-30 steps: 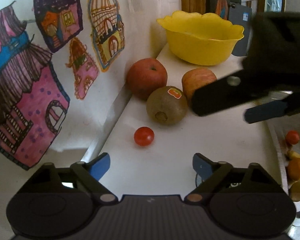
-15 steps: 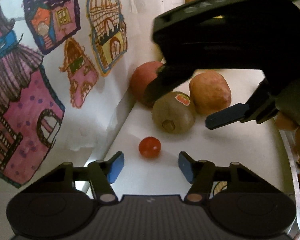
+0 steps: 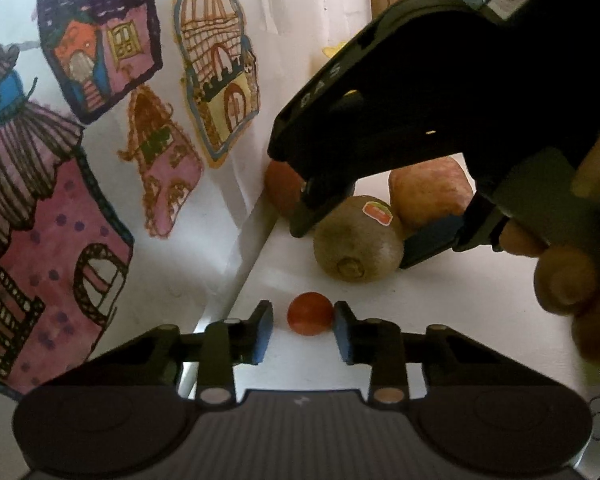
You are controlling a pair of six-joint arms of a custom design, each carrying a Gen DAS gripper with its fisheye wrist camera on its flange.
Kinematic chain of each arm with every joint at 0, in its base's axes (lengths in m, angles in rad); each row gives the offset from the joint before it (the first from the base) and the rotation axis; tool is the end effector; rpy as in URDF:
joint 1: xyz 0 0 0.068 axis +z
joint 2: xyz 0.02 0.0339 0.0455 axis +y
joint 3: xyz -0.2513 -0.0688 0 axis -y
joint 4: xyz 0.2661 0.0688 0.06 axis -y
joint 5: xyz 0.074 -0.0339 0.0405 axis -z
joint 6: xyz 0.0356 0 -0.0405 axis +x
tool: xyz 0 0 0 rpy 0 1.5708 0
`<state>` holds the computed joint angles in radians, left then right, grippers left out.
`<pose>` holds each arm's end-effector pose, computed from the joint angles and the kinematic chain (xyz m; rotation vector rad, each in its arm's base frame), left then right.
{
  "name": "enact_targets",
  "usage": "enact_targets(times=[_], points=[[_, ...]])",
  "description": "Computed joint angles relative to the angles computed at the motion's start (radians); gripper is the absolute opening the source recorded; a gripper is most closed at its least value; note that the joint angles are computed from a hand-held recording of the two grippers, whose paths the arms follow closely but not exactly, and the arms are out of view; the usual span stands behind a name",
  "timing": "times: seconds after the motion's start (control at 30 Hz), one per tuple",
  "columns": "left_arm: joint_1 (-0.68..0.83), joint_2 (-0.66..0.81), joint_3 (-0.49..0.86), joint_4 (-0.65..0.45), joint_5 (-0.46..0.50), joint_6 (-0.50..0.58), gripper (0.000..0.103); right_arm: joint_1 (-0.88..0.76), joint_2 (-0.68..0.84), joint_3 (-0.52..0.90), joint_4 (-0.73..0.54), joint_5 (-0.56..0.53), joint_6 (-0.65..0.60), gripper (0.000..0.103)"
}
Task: Organize fruits
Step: 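Close the left tool on the cherry tomato while the right tool grasps the kiwi, then carry the cherry tomato and kiwi over the metal tray with both tools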
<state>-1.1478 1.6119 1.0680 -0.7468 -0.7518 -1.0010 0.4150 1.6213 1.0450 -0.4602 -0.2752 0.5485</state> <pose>0.1522 -0.2788 0.1821 0.0419 2.3536 0.1504 0.3106 0.1474 0.1766 0.0784 2.7148 0.6772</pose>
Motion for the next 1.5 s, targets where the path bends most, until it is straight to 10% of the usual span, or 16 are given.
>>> enact_targets(times=[0.83,1.5], points=[[0.025,-0.101,-0.066,-0.018,0.029,-0.002,0.026,-0.013,-0.191,-0.158,-0.019,-0.019,-0.105,0.058],[0.044,-0.122,-0.077,0.002,0.054,0.06,0.026,-0.095,-0.662,-0.517,0.006,-0.091,-0.142,0.058]])
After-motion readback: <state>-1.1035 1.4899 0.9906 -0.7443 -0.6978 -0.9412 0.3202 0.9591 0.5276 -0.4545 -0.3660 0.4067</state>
